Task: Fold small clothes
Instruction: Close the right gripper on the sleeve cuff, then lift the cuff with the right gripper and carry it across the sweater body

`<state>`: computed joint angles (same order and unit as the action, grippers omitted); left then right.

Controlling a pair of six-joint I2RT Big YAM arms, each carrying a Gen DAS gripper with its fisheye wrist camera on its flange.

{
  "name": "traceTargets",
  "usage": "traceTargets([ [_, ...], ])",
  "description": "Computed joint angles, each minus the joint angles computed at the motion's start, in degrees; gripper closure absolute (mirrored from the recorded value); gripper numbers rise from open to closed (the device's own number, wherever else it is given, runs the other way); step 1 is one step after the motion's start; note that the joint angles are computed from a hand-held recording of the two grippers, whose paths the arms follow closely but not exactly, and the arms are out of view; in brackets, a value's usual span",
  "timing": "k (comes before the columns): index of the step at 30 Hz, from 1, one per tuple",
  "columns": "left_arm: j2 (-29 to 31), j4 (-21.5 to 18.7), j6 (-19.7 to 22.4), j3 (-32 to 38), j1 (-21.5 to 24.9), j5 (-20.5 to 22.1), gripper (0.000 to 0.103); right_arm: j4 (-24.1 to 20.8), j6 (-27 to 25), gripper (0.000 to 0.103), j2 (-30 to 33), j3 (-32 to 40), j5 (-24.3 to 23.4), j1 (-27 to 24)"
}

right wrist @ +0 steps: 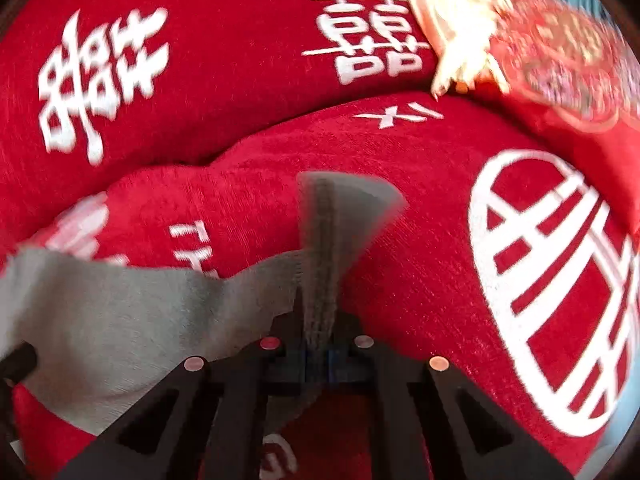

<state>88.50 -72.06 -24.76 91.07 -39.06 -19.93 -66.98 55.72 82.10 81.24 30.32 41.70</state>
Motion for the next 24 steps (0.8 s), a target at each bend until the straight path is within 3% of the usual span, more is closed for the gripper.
traceTargets([
  [5,-0.84,-0.12,-0.49,-0.67,0.87,0.4,0.0,4.33,4.48,0.096,-5.8,-4.19,3.88,1.2],
  [8,-1.84,-0.14,-0.8,-1.63,1.17,0.59,0.0,2.95,6.03,0.096,-6.7,-3.94,6.98,2.26],
  [12,-3.25,-0.31,-0.75,-2.75,1.7,0.18,0.0,-2.88,8.7,0.096,-4.85,-1.48,7.9,2.03],
  [16,-5.0,-0.23,-0.59,-4.21,2.85,0.92,0.0,-2.01,9.41,0.096,-5.46,-1.8,7.53,2.46],
  [24,-10.55,0.22,0.25,-10.39,6.92,4.25,0.0,-5.31,10.43,0.096,-4.3,2.37,10.18,4.6],
])
